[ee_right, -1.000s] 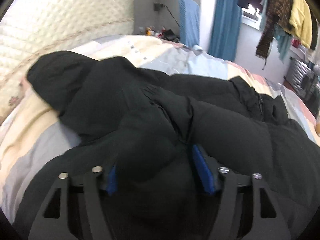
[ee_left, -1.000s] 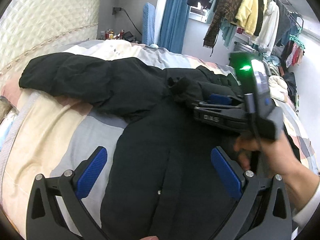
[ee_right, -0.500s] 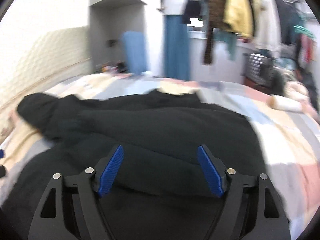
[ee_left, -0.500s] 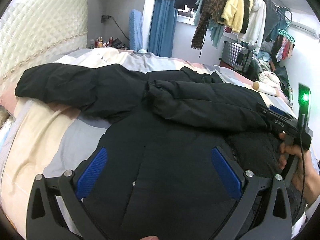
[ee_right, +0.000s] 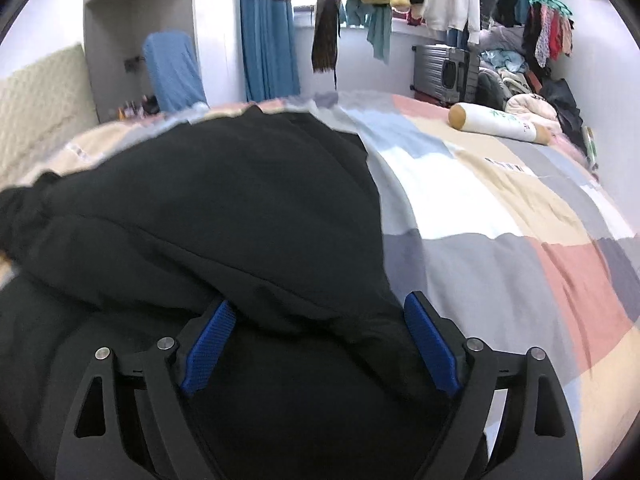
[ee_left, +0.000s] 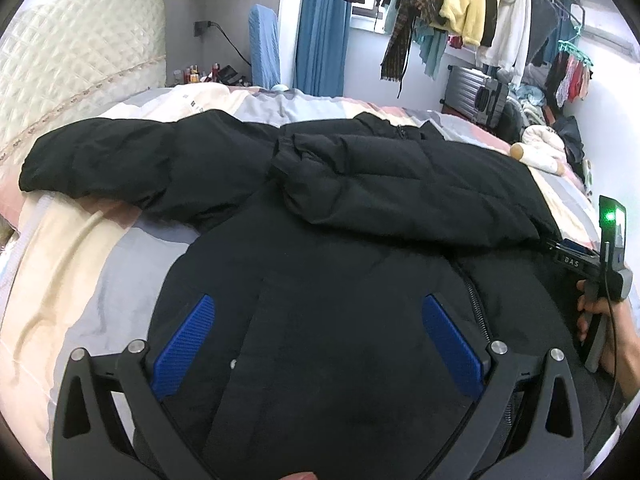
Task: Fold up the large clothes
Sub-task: 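Release the sleeve on the jacket front and withdraw the right gripper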
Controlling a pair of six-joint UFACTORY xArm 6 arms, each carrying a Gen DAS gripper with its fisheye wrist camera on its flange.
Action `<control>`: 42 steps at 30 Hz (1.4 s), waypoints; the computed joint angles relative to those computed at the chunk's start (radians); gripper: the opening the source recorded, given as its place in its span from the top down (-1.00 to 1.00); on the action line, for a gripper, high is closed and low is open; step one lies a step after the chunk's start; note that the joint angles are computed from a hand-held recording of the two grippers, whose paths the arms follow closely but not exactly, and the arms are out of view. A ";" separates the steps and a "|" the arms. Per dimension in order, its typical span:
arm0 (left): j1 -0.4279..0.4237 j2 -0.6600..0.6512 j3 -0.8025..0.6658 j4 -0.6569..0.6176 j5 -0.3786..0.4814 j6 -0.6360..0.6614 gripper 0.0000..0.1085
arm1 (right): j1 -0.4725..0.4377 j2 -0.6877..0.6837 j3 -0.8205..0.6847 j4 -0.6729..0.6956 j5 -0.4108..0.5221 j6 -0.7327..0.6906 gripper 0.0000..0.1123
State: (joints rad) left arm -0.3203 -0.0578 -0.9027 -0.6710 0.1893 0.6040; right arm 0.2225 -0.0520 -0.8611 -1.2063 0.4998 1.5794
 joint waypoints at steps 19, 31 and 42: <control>-0.028 0.020 0.006 0.017 -0.035 -0.013 -0.89 | -0.053 0.048 -0.007 0.022 -0.089 -0.087 -0.58; -0.036 0.023 0.013 0.051 -0.058 -0.036 -0.89 | -0.055 0.023 -0.018 -0.119 -0.052 0.074 -0.58; -0.037 0.028 0.012 0.030 -0.063 -0.019 -0.89 | -0.103 -0.041 0.010 -0.259 -0.034 0.321 -0.58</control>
